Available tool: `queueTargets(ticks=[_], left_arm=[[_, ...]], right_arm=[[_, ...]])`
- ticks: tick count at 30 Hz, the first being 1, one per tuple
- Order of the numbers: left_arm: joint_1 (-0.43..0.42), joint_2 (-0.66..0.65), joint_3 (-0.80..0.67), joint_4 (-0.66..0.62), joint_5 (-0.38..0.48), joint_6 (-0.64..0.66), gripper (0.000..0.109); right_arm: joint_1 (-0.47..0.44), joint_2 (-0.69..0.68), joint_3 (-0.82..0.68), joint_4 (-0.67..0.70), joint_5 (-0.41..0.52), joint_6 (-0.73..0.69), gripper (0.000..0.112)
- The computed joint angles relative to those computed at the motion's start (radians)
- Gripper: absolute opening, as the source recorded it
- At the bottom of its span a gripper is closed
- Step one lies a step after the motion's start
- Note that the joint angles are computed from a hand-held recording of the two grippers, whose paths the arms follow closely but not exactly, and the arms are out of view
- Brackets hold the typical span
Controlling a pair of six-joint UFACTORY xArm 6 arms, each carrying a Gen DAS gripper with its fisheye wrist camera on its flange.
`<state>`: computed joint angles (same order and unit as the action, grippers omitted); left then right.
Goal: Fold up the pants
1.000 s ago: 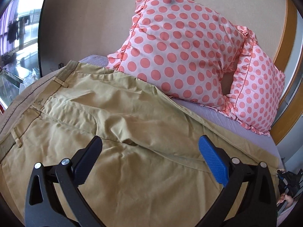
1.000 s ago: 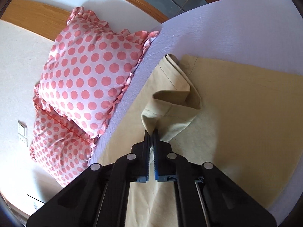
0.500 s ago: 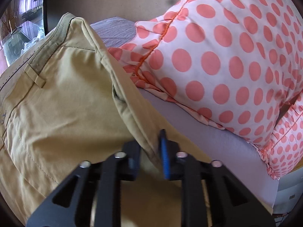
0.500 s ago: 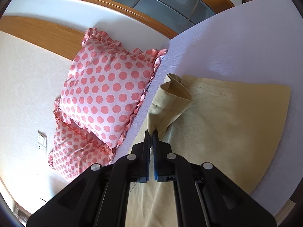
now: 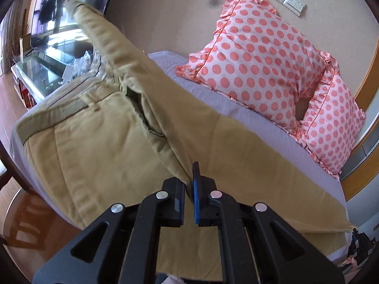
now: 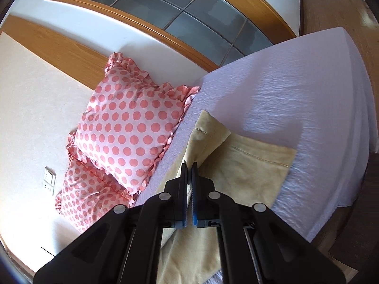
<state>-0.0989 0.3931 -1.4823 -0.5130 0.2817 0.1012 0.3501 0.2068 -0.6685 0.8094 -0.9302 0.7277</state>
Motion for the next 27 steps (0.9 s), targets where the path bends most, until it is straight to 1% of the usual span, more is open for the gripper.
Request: queueTargets(ticks=[3, 6, 9, 14, 17, 19, 23, 26, 27], left_arm=[[-0.002, -0.054, 0.104, -0.069, -0.013, 0.036, 0.006], [-0.007, -0.080, 0.157, -0.148, -0.029, 0.090, 0.006], [-0.009, -0.100, 0.186, -0.208, -0.044, 0.149, 0.006], [-0.009, -0.099, 0.184, -0.239, -0.045, 0.204, 0.006], [-0.005, -0.098, 0.183, -0.245, -0.037, 0.224, 0.006], [-0.005, -0.103, 0.191, -0.241, -0.039, 0.226, 0.006], [-0.001, -0.121, 0.209, -0.296, -0.036, 0.276, 0.006], [-0.001, -0.123, 0.214, -0.291, -0.037, 0.280, 0.006], [-0.002, -0.122, 0.216, -0.277, -0.041, 0.277, 0.008]], right_arm=[[0.011, 0.002, 0.023, 0.017, -0.006, 0.020, 0.003], [0.021, -0.001, 0.046, 0.029, -0.011, 0.038, 0.003], [0.035, -0.003, 0.061, 0.043, -0.012, 0.043, 0.003], [0.051, -0.003, 0.074, 0.069, -0.003, 0.049, 0.003], [0.076, -0.015, 0.052, 0.157, 0.043, -0.063, 0.003], [0.103, -0.018, 0.042, 0.215, 0.031, -0.117, 0.003], [0.146, -0.030, 0.033, 0.299, -0.002, -0.199, 0.003], [0.159, -0.043, -0.001, 0.393, 0.047, -0.308, 0.004], [0.168, -0.044, -0.023, 0.459, 0.059, -0.361, 0.008]])
